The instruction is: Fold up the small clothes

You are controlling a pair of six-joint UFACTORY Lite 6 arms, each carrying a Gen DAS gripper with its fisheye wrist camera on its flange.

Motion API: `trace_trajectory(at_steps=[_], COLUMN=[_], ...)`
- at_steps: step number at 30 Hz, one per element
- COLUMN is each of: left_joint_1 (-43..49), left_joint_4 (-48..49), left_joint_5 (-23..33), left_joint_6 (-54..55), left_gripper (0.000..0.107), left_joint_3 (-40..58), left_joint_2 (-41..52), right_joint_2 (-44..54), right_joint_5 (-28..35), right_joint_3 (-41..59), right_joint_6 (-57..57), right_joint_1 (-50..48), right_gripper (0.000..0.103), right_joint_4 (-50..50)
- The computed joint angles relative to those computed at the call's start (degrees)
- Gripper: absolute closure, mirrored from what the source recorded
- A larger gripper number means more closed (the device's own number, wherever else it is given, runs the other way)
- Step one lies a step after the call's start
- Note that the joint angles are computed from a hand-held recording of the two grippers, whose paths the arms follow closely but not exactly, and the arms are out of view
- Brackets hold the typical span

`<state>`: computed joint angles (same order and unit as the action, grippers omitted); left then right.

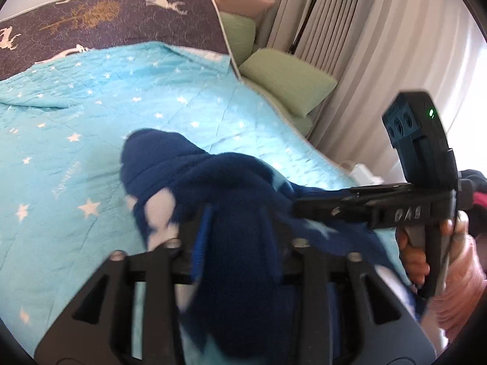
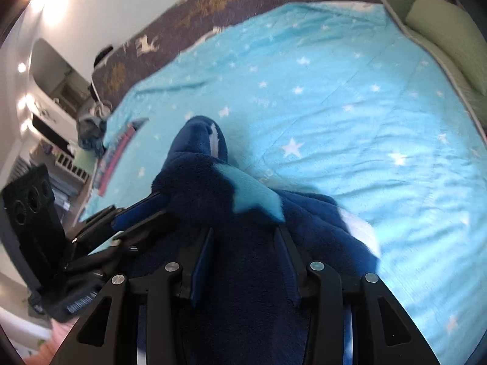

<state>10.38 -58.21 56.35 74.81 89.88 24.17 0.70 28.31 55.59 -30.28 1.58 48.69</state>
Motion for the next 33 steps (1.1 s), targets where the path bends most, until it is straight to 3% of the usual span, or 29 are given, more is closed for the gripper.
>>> trace_trajectory(at_steps=[1,2,3,7,9,13,16,20,27,30,31,33], left_joint_1=[1.8,4.0,6.0,9.9,10.2,9.1,8.3,7.8,6.9,5.8,5.6,5.8], left_joint_4=[-0.6,-1.3,-1.2,3.1,5.3,6.6,7.1,6.4,3.2,1.8,1.5,0.5], left_joint_5=[1.2,2.8,4.9,12.3,15.7,19.1,20.6,24.1,29.7,26.6,25.5,22.6], left_joint_6=[1.1,2.8,4.6,4.2,0.9,-4.4,-6.0,-8.0,-10.0,-8.2,-7.6,-5.4], left_gripper=[0.031,0.015,0.013,0.012,0.012,0.005,0.004,0.004,0.004,0.005,0.008,0.023], left_joint_3=[-2.1,-4.6,-6.2,-7.2,-5.8,-2.8,0.1,3.2,7.7,3.8,2.0,-2.6], left_joint_2=[-2.4,-4.9,-6.4,-5.8,-2.6,3.9,8.2,12.5,20.4,17.1,15.4,9.6], right_joint_2=[-4.1,-8.8,-14.3,-26.3,-26.2,-13.3,-3.1,9.5,17.8,17.1,16.2,14.1], right_joint_5=[1.9,3.9,6.3,18.7,26.0,35.4,36.7,39.9,41.1,40.7,40.7,39.5], right_joint_3=[-2.5,-5.0,-8.1,-17.3,-22.7,-28.6,-27.8,-21.4,-13.8,-13.6,-14.5,-15.9], right_joint_6=[-1.1,-1.6,-2.7,-11.5,-17.4,-30.2,-38.9,-44.5,-46.3,-46.9,-47.2,-46.2], right_joint_1=[-2.0,-3.7,-6.3,-20.0,-28.5,-35.3,-33.5,-31.5,-25.5,-23.3,-23.3,-21.8], right_gripper=[0.05,0.033,0.018,0.007,0.006,0.006,0.0,0.0,0.0,0.0,0.001,0.02], right_joint_4=[0.7,1.0,1.1,3.1,6.5,14.4,20.9,25.9,31.2,32.3,32.7,35.7])
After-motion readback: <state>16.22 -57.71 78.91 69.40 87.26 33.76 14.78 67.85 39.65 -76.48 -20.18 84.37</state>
